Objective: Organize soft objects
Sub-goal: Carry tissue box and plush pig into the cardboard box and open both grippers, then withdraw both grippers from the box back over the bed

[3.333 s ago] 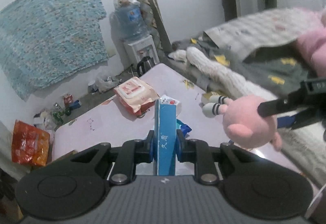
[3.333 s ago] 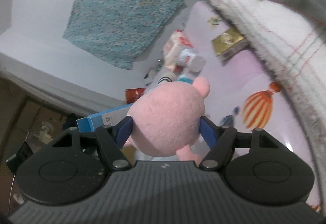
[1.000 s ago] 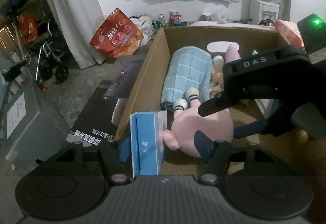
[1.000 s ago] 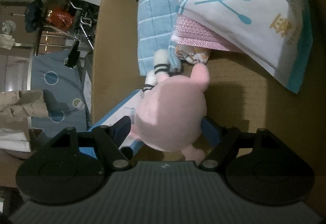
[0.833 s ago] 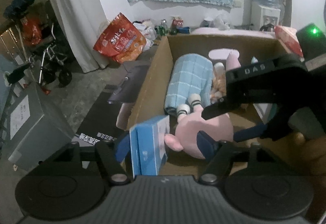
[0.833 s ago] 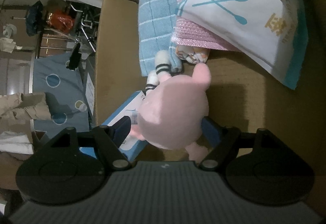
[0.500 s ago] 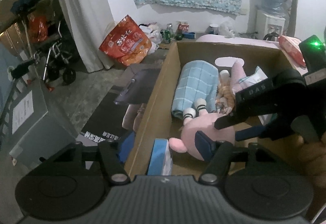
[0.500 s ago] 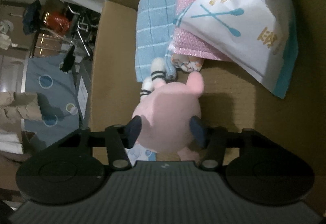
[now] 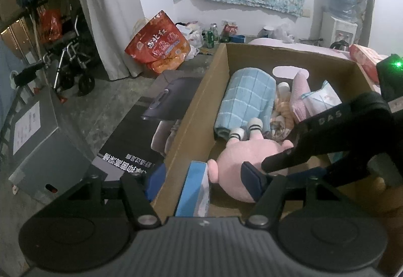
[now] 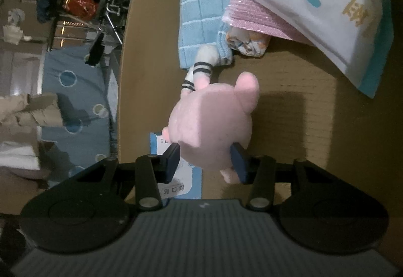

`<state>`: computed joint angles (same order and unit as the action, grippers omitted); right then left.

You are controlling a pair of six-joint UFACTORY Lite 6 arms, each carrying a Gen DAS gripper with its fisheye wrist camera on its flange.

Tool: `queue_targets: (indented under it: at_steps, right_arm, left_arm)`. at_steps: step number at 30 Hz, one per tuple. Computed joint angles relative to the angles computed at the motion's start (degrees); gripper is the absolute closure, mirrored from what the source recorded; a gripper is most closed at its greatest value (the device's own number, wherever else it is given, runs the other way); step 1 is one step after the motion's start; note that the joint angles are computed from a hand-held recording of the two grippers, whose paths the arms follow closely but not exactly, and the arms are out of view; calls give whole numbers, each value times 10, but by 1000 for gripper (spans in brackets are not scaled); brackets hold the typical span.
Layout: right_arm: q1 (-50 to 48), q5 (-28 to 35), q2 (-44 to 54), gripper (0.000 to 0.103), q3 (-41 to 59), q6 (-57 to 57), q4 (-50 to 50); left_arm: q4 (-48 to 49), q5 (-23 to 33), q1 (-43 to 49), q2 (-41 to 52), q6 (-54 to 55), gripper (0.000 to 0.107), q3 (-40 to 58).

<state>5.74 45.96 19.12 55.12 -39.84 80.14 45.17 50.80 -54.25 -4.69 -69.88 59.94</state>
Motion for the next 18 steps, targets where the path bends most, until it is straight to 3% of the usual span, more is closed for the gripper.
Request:
queue_targets:
  at_steps: [10,15,18]
  right_arm:
    - [-44,14,-122,44,-46,14,-36]
    - [-141,104,-216,42,-66,7,-69]
    - [-242,200,-270,39,-69,-8,-100]
  left_arm:
    - [2,21,-27,-1,-15,35,13]
    - [-7,52,-63,15,-19,35,58]
    - [-12,65,-86,34,-17,34,97]
